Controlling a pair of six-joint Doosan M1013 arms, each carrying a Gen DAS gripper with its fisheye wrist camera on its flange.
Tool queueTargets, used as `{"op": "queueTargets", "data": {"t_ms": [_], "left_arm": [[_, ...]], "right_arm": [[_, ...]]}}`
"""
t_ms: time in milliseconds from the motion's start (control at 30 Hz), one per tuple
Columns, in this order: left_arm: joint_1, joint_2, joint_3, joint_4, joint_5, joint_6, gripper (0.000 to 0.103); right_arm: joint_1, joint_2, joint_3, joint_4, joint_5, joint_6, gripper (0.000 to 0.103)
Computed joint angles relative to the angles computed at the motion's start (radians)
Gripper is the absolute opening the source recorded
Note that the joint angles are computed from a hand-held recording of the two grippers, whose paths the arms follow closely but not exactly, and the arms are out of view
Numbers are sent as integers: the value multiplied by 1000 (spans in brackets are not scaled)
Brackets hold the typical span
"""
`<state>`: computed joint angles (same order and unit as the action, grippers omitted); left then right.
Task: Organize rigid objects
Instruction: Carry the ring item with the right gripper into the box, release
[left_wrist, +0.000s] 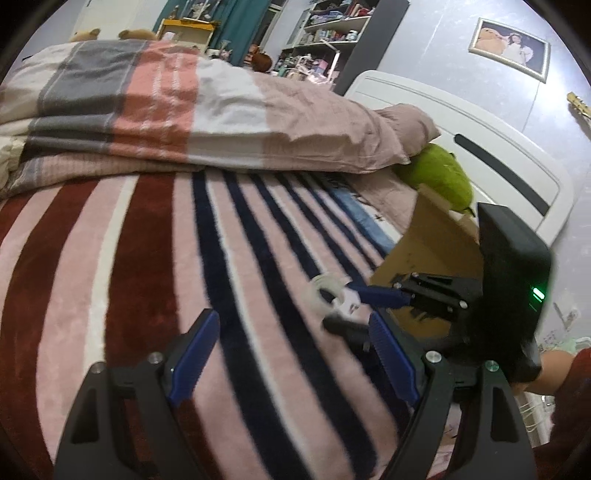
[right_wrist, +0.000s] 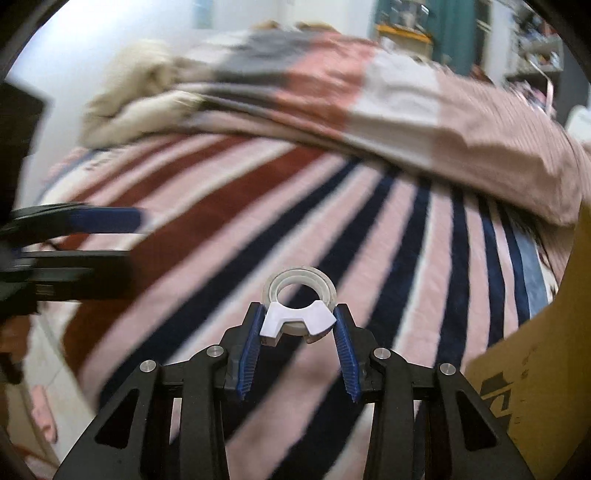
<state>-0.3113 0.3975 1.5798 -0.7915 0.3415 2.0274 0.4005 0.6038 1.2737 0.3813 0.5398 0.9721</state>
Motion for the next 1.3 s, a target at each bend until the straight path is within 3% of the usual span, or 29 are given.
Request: {"op": "queueTargets", "data": {"t_ms": [100,200,300,367,533,700,1133,1200,1233,1267,1300], "left_arm": [[-14,-4,-22,-26,20,23,80],[-40,-5,-51,42,26,-30,61],[-51,5,-87,-73,73,79,47],[-68,10,-114,-61,84,79,41],[-127,48,-222,146,112,-68,41],[-161,111,-343,234,187,-127,41],[-204,255,-582,385,378,-251,40],[-209,262,-595,428,391,-288,49],[-212,261,-592,445,382,-299,60],[-215,258,-586,465,369,-310,69],[-217,251,-574,482,351,-318,72]], "right_arm": [[-2,-44,43,148,-19,-191,34],[-11,-87,88,279,-47,-357,34],[-26,-126,128,381,-69,-483,34],[-40,-148,151,441,-80,-551,34],[-87,-189,197,566,-124,-674,34],[-134,-218,228,611,-156,-703,34],[-215,-203,207,423,-122,-450,34],[-223,-196,195,408,-100,-406,36],[-226,-191,189,402,-93,-393,36],[-227,-190,187,398,-90,-384,42],[-229,-189,185,393,-89,-372,46]]}}
